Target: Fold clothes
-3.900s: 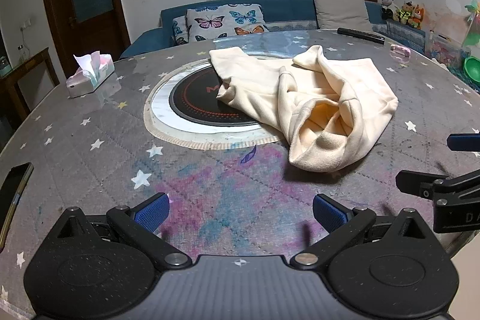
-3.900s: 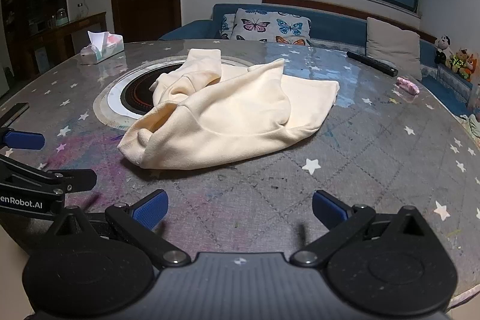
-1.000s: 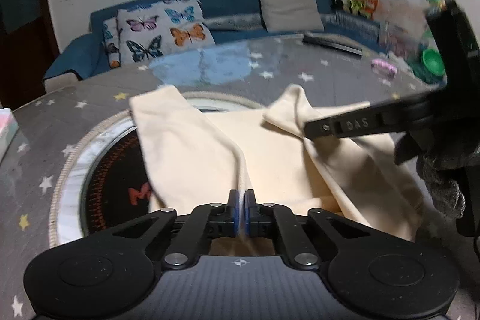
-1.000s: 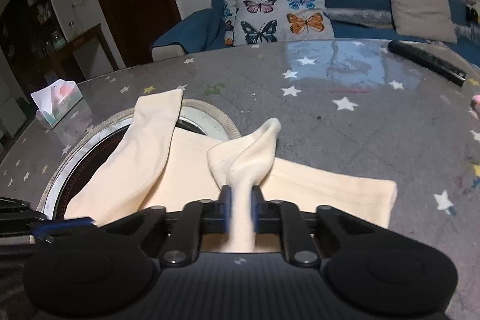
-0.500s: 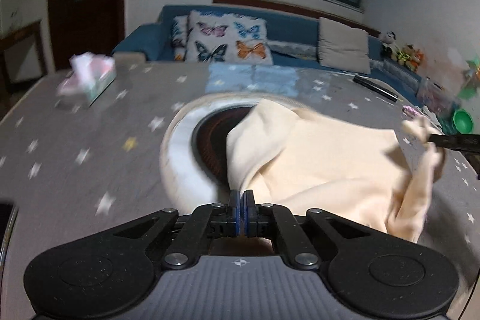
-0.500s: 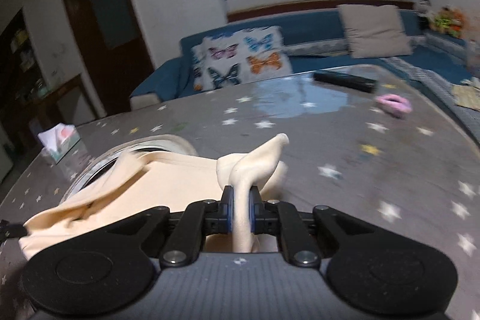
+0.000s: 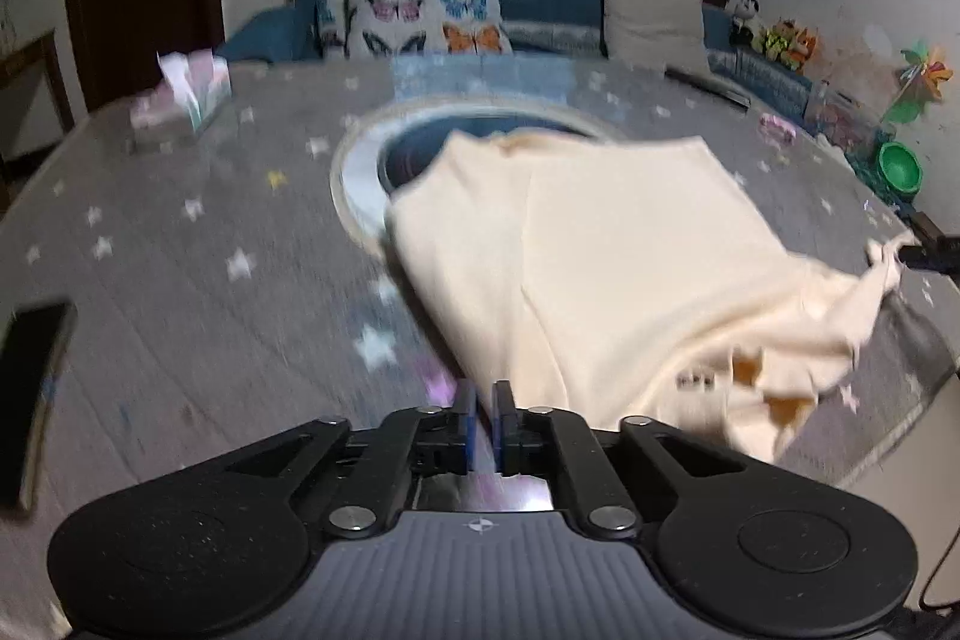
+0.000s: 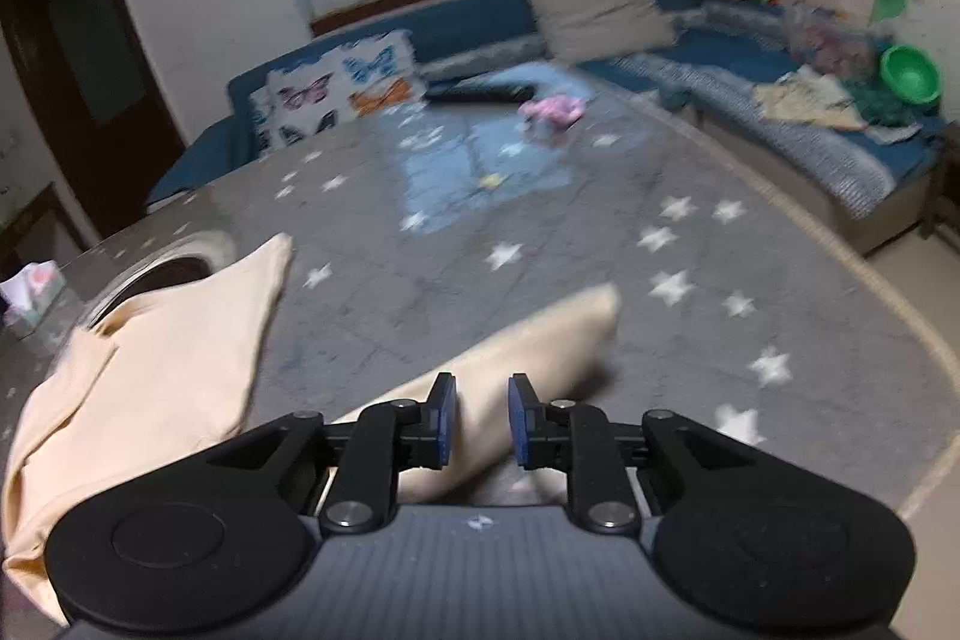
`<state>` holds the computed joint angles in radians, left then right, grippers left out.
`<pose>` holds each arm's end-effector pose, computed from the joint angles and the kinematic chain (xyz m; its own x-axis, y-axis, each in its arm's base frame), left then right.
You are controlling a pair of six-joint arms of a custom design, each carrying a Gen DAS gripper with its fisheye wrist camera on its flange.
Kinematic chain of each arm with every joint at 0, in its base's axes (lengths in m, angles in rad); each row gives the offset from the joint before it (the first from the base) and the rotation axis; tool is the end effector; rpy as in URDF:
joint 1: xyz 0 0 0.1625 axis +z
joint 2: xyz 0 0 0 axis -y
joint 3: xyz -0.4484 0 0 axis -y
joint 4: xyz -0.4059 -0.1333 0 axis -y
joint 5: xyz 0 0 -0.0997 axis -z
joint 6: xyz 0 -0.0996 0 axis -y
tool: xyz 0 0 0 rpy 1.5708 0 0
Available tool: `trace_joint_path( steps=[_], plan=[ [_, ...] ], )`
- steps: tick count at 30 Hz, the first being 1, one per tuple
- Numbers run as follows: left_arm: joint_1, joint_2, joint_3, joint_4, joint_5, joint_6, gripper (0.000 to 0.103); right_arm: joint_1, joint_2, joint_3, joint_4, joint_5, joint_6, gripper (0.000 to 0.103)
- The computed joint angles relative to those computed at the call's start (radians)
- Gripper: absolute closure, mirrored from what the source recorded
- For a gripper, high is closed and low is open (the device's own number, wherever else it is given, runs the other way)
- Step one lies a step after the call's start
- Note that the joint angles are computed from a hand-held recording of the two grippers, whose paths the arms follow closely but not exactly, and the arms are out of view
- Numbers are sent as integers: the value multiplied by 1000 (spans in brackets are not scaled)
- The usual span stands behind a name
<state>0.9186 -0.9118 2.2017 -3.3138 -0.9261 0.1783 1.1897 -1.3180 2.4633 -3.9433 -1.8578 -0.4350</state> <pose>-0.1570 -0.5238 0.0991 -0.6855 0.3984 -0.6094 0.6780 0.6543 -0.3350 -0.0524 -0.4134 0.2886 -0.7703 0.4161 0.4833 -0.2198 0.5382 -0.8137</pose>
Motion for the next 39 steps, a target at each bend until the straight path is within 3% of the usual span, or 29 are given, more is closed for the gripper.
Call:
trace_joint_path(
  steps=[2,3,8,14,20,21,22,24,26,32,36,39],
  plan=[
    [-1,31,-37,-48,12,47,55,15,6,-21,-26,-11,-26,80],
    [3,54,-65,-67,18,72,51,22,9,-31,-23,-8,-36,78],
    [32,174,-239,-53,21,125,51,71,50,-94,52,13,-84,69],
    [54,331,-430,19,21,218,51,123,137,-194,185,30,-126,69],
    [72,438,-565,76,54,243,52,144,210,-266,254,45,-162,69],
    [76,448,-580,89,58,237,56,147,217,-276,264,46,-163,69],
    [80,452,-586,86,52,239,59,150,224,-288,274,48,-164,68],
    [85,460,-595,67,49,250,85,156,241,-309,286,44,-167,68],
    [87,452,-585,40,48,247,99,157,250,-323,294,42,-171,68],
    [77,371,-472,-168,104,237,101,164,267,-343,296,26,-180,68],
    [71,299,-381,-277,243,217,101,165,273,-354,298,16,-179,68],
    [77,239,-323,-270,339,166,99,162,273,-360,306,18,-169,68]
  ],
)
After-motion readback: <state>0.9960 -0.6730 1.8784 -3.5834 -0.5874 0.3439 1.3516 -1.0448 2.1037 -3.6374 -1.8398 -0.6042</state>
